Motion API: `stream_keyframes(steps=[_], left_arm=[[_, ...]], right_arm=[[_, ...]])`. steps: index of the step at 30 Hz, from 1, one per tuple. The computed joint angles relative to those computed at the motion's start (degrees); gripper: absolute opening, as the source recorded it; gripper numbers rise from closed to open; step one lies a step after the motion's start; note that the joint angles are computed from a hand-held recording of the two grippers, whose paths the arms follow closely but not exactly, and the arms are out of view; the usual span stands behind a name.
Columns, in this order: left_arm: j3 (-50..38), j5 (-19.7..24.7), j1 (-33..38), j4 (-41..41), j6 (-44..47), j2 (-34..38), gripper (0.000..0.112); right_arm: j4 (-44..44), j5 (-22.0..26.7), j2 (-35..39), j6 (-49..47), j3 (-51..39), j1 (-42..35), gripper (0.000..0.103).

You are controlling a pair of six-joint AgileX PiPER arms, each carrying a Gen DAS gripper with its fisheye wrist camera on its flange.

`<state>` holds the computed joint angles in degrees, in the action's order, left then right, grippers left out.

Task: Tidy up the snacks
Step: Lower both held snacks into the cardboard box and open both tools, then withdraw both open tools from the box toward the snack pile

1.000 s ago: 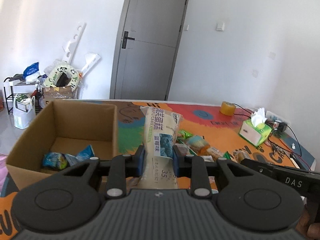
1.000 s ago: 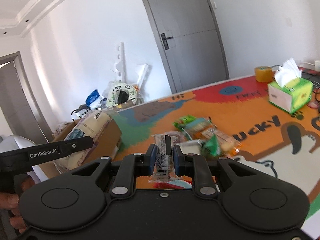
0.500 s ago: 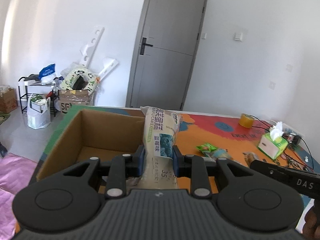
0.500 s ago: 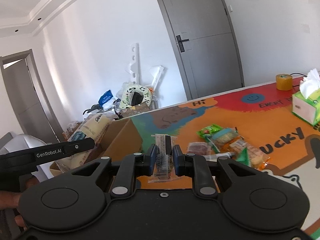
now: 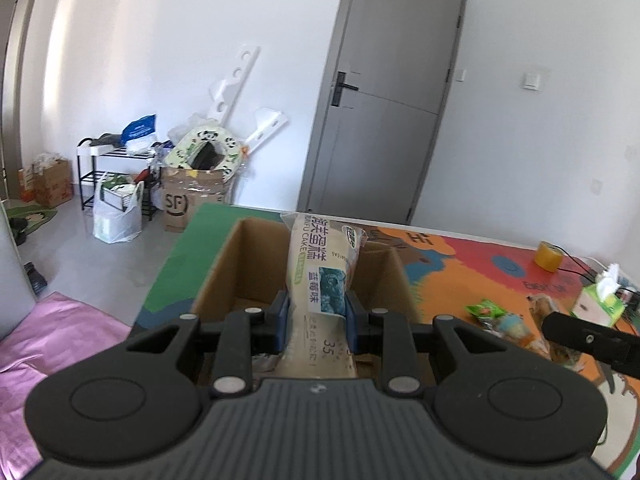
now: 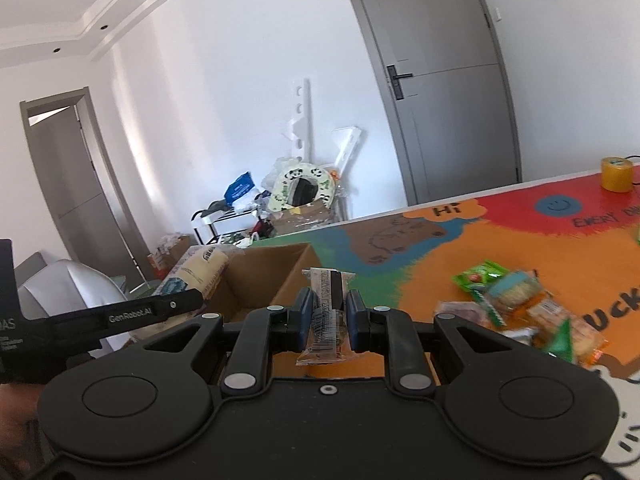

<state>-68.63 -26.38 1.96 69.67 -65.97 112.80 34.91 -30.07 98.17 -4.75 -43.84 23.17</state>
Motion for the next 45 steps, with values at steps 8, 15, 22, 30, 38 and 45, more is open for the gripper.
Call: stream_keyframes(steps=[8, 15, 22, 30, 38, 45], left_arm=[[-3.77, 1.48, 1.33, 3.98, -5.39, 2.71, 0.027], [-4.35, 1.26, 2.44, 7.63, -9.75, 2.39, 0.034], [-3.89, -0.16, 4.62, 8.56, -11.93, 1.09, 0.038], [-2.06, -1.54, 6.67, 7.13, -10.68, -0.39, 0.044], [-0.87, -1.90, 6.29, 7.48, -11.03, -1.49, 0.059], [1.44, -2.87, 4.45, 5.66, -8.22, -2.51, 0.075]], right_arm=[[-0.44, 3.22, 3.79, -1.33, -6.34, 0.77, 0.020], [1.19, 5.42, 5.21, -3.92, -9.97, 1.83, 0.020], [-0.54, 6.94, 5.87, -2.06, -12.12, 2.10, 0.020], [-4.55, 9.52, 7.97, 1.25, -16.15, 2.98, 0.020], [-2.72, 8.66, 5.35, 2.53, -12.53, 2.18, 0.053], [4.12, 5.83, 0.25, -1.00, -4.28, 1.46, 0.053]])
